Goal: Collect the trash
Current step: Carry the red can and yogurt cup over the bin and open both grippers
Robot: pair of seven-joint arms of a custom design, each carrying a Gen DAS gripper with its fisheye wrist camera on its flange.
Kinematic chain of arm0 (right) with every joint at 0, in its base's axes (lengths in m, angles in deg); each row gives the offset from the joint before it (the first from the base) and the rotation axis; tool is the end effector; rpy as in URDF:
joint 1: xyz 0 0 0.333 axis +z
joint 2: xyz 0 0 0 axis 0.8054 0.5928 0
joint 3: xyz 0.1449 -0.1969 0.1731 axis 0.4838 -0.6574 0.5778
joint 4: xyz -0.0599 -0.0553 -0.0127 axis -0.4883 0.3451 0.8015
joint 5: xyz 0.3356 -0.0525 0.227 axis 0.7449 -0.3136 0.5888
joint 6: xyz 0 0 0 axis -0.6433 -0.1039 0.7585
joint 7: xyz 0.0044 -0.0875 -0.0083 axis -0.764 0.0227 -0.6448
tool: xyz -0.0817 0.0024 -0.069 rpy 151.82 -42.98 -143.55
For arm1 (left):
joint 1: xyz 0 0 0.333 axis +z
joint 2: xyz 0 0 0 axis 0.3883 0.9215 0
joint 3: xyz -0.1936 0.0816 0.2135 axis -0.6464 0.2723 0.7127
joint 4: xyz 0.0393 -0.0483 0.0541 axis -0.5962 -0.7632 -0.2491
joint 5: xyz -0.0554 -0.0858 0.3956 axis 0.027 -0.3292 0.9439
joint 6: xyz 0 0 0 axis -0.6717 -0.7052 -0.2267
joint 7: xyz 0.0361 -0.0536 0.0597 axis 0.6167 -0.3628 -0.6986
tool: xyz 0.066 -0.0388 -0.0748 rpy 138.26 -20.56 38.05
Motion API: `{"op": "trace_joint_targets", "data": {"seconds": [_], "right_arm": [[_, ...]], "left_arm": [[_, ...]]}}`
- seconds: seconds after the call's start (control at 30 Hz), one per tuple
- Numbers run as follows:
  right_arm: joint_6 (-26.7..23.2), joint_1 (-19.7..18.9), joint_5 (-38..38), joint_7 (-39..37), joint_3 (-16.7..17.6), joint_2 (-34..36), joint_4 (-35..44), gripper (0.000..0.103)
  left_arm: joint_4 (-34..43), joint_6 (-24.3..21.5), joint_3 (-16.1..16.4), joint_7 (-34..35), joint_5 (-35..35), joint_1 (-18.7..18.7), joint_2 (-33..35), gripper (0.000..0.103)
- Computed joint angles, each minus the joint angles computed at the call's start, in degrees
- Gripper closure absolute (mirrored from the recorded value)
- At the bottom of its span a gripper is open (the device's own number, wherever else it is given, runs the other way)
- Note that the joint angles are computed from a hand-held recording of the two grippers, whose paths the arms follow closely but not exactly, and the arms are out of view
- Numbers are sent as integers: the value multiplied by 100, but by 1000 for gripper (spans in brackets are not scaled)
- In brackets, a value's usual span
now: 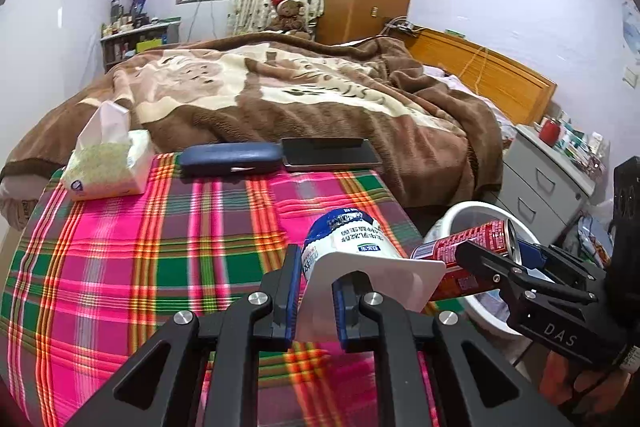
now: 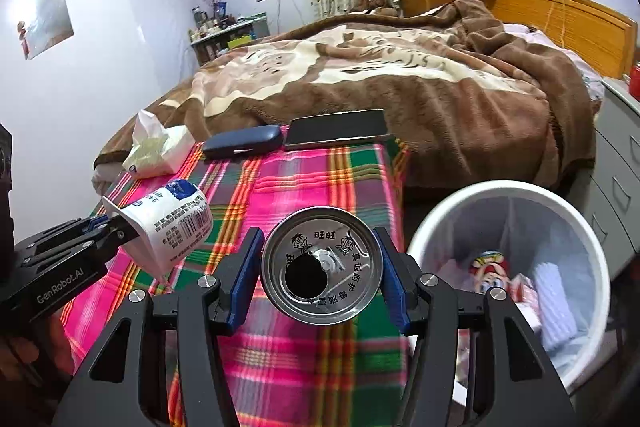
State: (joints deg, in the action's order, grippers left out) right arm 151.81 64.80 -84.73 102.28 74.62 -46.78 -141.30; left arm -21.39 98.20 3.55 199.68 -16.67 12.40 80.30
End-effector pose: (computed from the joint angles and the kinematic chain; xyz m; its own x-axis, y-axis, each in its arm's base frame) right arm 0.6101 0.1282 0.4216 -0.2866 -0.9305 -0.2283 -0.5746 0.3576 -0.7362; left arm 0.7210 -0.2923 0.4435 -0.6070 -0.7816 0.1441 -0.5789 0.3106 -0.7539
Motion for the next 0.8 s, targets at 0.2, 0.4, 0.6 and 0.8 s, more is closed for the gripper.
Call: {"op": "trace_joint_targets", "data": {"seconds": [0.2,0.4,0.6,0.8], "right_arm": [[-106,-163,-585,659,-12,-468,-457,47],[-314,-530,-901,1007,156,-921,-903,47],[-489,-877,-987,1158,283,-1333,-1356,47],[-532,-1176,-759,1002,318,-1530,-1654,47]], "left_arm": [[-295,58,-209,216,-102,-90,-225,88],[-333,7,-305,344,-138,-341,-237,88],[-116,-168,-347,354,-86,-643,-80,88],[364,-500,-342,289,54,-937,252,88]]}}
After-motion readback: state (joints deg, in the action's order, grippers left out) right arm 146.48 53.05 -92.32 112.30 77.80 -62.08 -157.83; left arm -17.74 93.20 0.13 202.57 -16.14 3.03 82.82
